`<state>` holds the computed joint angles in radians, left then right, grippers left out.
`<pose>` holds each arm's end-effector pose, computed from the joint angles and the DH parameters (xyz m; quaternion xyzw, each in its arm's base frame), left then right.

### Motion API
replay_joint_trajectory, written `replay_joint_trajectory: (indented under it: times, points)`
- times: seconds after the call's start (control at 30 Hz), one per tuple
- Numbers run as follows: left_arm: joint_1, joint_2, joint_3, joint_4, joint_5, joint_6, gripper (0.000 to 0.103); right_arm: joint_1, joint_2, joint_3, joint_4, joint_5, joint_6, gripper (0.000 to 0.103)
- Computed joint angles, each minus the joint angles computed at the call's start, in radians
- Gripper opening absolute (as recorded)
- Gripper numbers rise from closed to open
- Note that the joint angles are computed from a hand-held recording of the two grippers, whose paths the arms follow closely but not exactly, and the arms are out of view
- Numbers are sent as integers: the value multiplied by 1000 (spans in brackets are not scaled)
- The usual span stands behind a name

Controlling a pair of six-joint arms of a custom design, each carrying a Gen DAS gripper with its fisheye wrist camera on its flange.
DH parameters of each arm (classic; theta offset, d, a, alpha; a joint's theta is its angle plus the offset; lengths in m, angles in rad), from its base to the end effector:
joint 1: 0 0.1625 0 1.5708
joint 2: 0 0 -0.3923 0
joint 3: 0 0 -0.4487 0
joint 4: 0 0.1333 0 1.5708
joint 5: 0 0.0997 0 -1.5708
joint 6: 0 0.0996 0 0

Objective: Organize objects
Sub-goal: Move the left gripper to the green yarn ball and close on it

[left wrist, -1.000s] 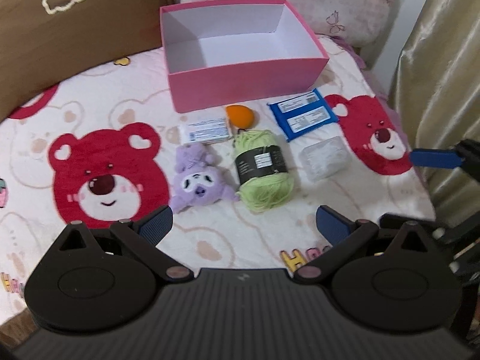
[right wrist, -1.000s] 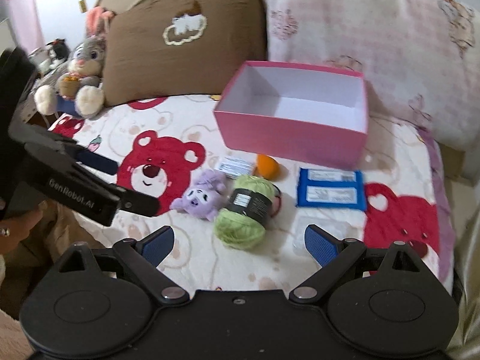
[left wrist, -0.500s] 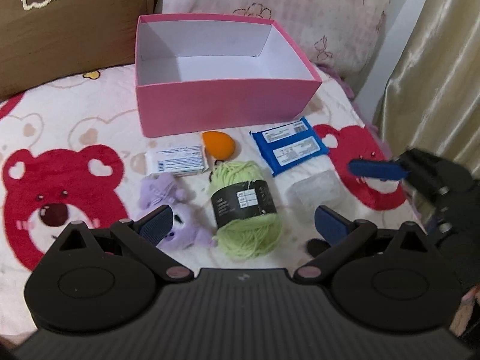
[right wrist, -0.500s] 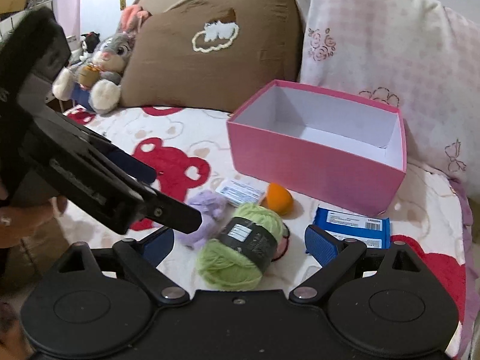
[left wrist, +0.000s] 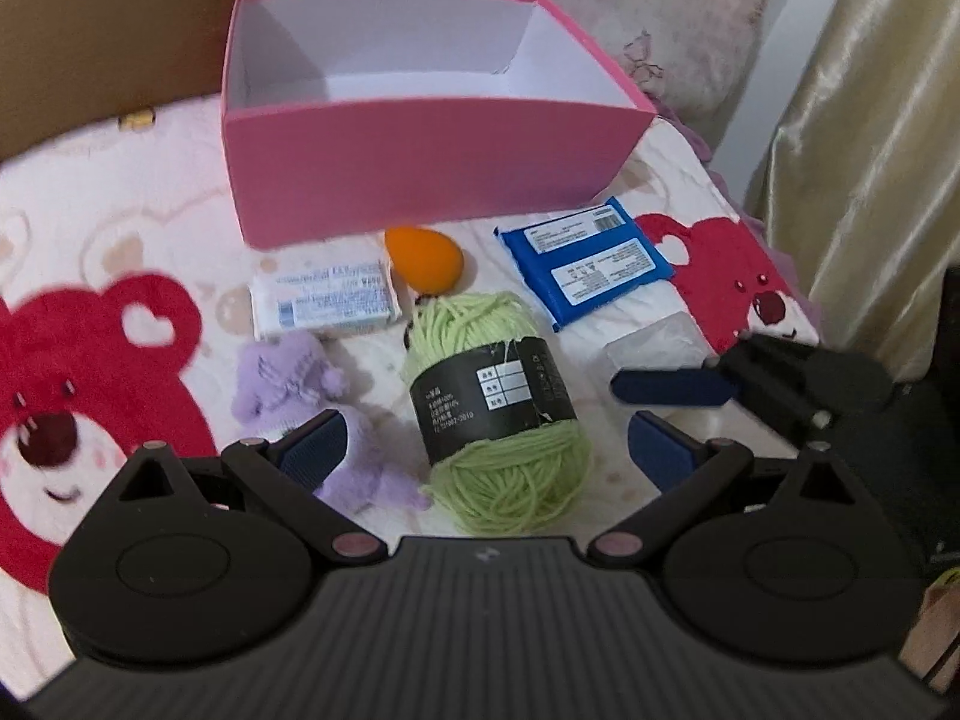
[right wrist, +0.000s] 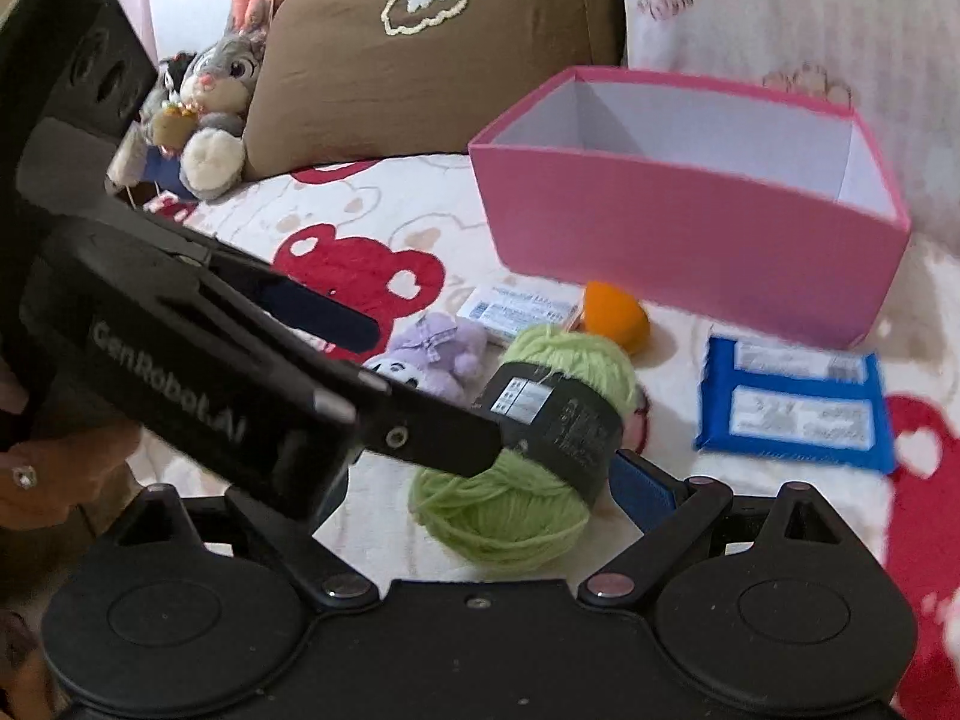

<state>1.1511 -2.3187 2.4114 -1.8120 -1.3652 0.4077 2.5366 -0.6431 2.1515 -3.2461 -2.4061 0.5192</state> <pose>0.0209 -0.3302 0.3269 0.3918 0.9114 -0.0744 0.1019 0.4050 -0.2078 -0.0994 0.1687 -0.8957 0.3294 0.2463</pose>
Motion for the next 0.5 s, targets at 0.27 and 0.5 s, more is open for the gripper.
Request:
replay_joint_trajectory:
  times: [0.27, 0.5]
  points:
    - [73, 65, 15, -44, -46, 4, 74, -55, 10, 26, -57, 65, 14, 95]
    - [80, 90, 32, -65, -30, -52, 63, -75, 63, 21, -99, 18, -30, 89]
